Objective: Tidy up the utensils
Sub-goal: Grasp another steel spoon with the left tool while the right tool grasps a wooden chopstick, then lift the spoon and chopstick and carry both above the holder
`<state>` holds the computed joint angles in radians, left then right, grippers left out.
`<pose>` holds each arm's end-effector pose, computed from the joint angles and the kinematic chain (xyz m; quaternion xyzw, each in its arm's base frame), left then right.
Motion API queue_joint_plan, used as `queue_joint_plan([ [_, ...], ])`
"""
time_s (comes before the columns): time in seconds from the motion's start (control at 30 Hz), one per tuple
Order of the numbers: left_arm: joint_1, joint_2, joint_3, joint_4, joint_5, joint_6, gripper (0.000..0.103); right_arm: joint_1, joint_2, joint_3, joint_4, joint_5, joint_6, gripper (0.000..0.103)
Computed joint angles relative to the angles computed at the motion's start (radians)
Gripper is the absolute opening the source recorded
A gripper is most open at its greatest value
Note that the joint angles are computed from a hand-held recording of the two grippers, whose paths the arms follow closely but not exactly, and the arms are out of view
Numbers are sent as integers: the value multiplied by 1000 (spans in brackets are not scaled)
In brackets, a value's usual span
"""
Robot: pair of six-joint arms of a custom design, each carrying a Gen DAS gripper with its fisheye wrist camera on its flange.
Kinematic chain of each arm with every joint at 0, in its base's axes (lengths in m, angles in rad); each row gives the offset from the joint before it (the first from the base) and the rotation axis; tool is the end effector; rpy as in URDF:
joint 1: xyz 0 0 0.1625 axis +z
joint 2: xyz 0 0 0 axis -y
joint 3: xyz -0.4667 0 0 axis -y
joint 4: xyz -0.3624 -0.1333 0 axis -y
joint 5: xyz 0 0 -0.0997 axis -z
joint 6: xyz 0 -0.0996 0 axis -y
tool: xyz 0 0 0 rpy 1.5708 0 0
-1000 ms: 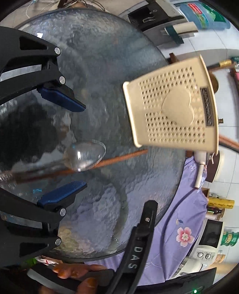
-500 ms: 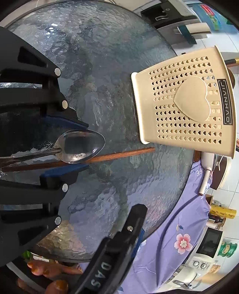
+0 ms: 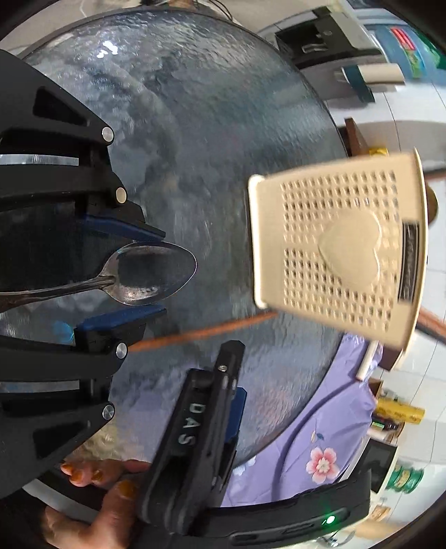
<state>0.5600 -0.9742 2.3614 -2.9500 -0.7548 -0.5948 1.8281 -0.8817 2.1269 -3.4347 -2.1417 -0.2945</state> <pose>-0.2529 -0.4015 0.1232 0.1911 0.8978 -0.2828 0.2783 0.2149 -0.5044 0.1689 0.1665 -0.9028 0.2871 0.2736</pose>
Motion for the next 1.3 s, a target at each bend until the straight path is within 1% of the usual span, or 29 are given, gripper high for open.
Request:
queue_joint_plan([
  [0.17, 4, -33, 20, 36, 40, -10, 37, 23, 51, -73, 60, -52, 9, 50],
  [0.3, 14, -46, 25, 40, 44, -9, 37, 26, 79, -118, 116, -85, 44, 43],
  [0.43, 32, -45, 18, 36, 43, 2, 37, 30, 99, -134, 89, -120, 29, 36],
  [0.5, 36, -45, 22, 25, 46, 8, 37, 33, 105, -138, 78, -138, 21, 29],
  [0.57, 45, -40, 14, 19, 51, 24, 37, 30, 106, -136, 63, -144, 6, 20],
  [0.6, 48, -40, 14, 18, 54, 30, 37, 27, 104, -134, 61, -139, 3, 19],
  [0.67, 50, -38, 13, 21, 64, 39, 37, 25, 100, -132, 59, -140, -8, 13],
  [0.8, 46, -31, 6, 39, 72, 30, 37, 19, 88, -121, 62, -131, -29, 12],
  [1.03, 40, -26, 1, 52, 70, 16, 37, 8, 56, -81, 57, -96, -5, 8],
  [1.13, 41, -26, 0, 46, 66, 16, 37, -1, 45, -71, 50, -74, 0, 8],
  [1.3, 46, -29, 2, 10, 58, 48, 37, -18, 19, -56, 47, -15, 19, 8],
])
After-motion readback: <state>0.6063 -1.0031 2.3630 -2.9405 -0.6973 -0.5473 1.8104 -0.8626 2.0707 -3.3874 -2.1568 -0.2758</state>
